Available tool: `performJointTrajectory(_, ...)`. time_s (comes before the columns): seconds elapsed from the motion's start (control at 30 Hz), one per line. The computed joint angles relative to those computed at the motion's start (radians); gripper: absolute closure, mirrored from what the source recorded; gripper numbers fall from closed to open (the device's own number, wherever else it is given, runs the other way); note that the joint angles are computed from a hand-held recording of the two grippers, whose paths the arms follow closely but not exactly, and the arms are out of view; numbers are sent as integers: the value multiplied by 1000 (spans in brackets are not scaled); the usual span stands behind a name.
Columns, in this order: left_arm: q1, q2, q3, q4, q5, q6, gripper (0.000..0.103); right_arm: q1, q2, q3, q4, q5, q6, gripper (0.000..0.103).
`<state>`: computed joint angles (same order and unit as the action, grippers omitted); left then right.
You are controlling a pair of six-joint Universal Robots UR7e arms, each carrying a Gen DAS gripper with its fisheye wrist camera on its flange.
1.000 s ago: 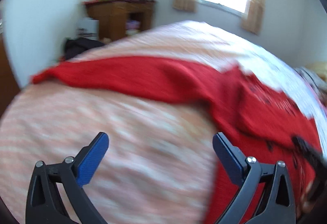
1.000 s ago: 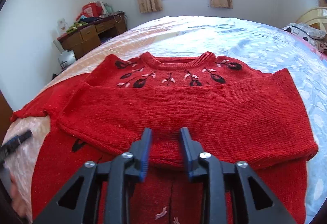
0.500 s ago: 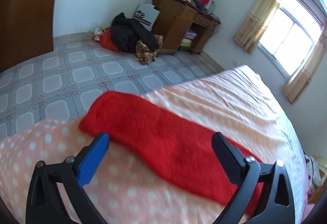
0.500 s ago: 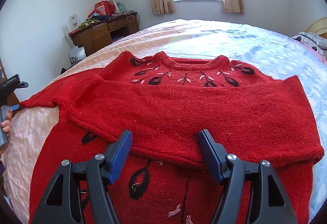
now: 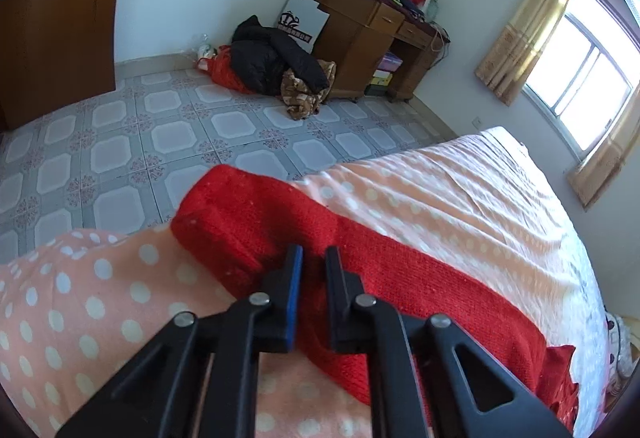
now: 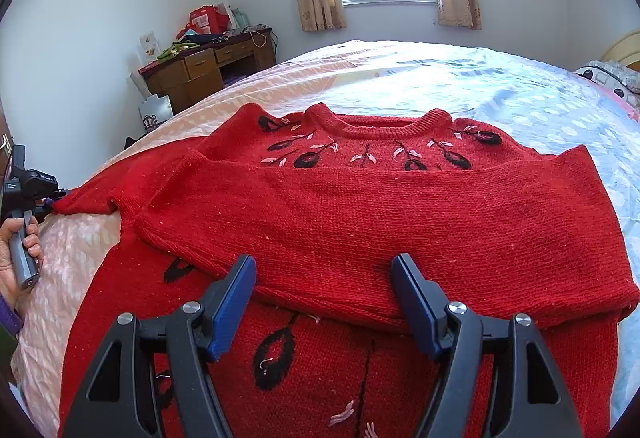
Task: Fold small clothes
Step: 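Grasp the other sleeve cuff with the left gripper and lift it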
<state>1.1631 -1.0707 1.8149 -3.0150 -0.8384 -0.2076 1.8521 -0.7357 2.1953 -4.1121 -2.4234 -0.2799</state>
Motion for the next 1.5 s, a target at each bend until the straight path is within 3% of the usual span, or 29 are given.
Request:
performJointTrajectory(0.1,-31,21,-11,-12,64,68,99,-4,-5,7,-4,15,5,32)
performJointTrajectory(0.23,-86,38,-18,-115,81,216,100,-8,-8,15,-12,31,11,32)
performJointTrajectory(0.33,-157,17,16,-224,37,325,100,-11,-8,19,-21,41,13,32)
performJointTrajectory(0.5,-313,-8,132,-363,-109,532,100,-16,-12,26,-27,55,17,32)
performJointTrajectory(0.6,-378,-2,194,-346,-154,530,96,-19,-15,32,-32,66,21,32)
performJointTrajectory(0.7,-395,21,220,-303,-117,465,89,-20,-16,32,-32,67,20,32)
performJointTrajectory(0.77,-381,32,223,-282,-57,428,61,-22,-18,36,-34,75,24,32)
performJointTrajectory(0.8,-365,33,214,-264,-39,400,26,-26,-21,40,-37,86,27,32)
performJointTrajectory(0.83,-350,23,221,-268,-23,375,9,-28,-23,43,-39,93,30,32)
performJointTrajectory(0.93,-278,-11,224,-290,29,305,10,-35,-28,52,-45,114,36,32)
performJointTrajectory(1.03,-183,-51,172,-167,57,148,20,-37,-28,52,-47,117,34,32)
performJointTrajectory(1.13,-88,-80,117,9,42,-75,33,-34,-25,49,-47,111,31,31)
performJointTrajectory(1.2,-34,-82,88,50,-1,-181,35,-33,-24,46,-45,106,29,31)
performJointTrajectory(1.27,-25,-55,69,-8,-3,-177,36,-31,-22,43,-40,98,26,31)
performJointTrajectory(1.47,-5,15,-26,21,-1,-204,39,-26,-19,37,-33,84,24,31)
performJointTrajectory(1.5,-7,12,-18,8,-1,-199,60,-26,-18,37,-34,83,23,31)
